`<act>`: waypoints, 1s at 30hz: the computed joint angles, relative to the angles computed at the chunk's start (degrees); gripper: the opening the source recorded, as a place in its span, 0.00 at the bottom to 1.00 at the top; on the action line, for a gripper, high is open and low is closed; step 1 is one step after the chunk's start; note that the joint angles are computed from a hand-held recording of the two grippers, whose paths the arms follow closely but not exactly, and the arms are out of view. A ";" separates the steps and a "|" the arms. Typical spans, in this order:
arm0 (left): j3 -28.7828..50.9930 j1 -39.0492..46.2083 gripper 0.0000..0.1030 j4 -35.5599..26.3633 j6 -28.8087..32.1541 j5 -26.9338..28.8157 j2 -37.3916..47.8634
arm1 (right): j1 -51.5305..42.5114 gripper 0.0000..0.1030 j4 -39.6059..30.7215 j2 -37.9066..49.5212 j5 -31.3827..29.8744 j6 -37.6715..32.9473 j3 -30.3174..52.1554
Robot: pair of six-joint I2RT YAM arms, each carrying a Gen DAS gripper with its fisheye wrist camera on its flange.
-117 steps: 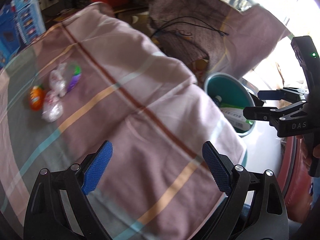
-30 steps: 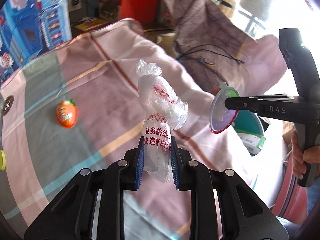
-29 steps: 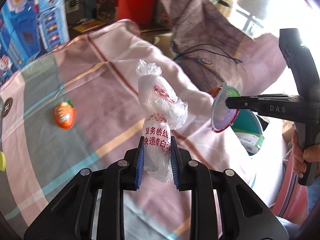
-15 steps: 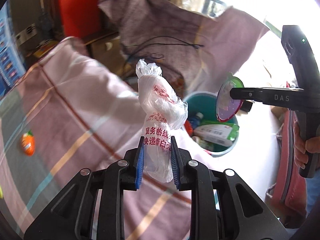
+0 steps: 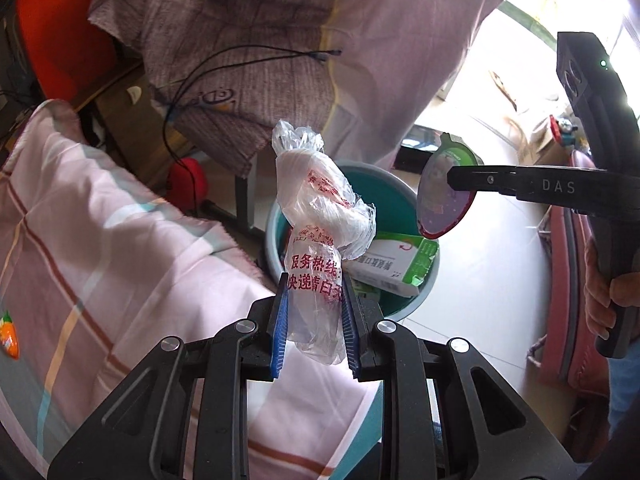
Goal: Collect trash
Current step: 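Carry the white plastic bag and clear lid over the teal bin, then open the left gripper over the bin while the right releases the clear lid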
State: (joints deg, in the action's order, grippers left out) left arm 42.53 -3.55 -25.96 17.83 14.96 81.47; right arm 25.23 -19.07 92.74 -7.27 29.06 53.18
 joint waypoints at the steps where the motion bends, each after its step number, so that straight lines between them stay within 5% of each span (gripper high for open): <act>1: 0.34 -1.06 0.24 0.42 -0.65 -0.25 0.93 | -0.73 0.05 0.14 0.15 -0.38 -0.38 -0.23; 21: 6.91 -7.54 0.24 5.47 -4.06 -1.40 17.37 | -6.60 0.06 0.46 8.06 -4.01 -3.66 2.27; 24: 8.18 -7.48 0.29 5.37 -4.36 -0.87 19.92 | -7.04 0.17 0.53 9.59 -4.77 -3.14 3.25; 26: 8.99 -7.34 0.49 5.36 -4.93 -0.92 21.31 | -7.36 0.43 0.90 10.56 -5.41 -2.72 3.74; 30: 8.63 -6.71 0.67 6.42 -5.12 -1.31 21.15 | -7.11 0.59 0.85 11.11 -4.87 -2.45 4.21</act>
State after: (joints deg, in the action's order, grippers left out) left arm 51.16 -10.26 -19.53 12.71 13.66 102.61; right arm 18.12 -18.22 103.85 -12.14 26.61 57.39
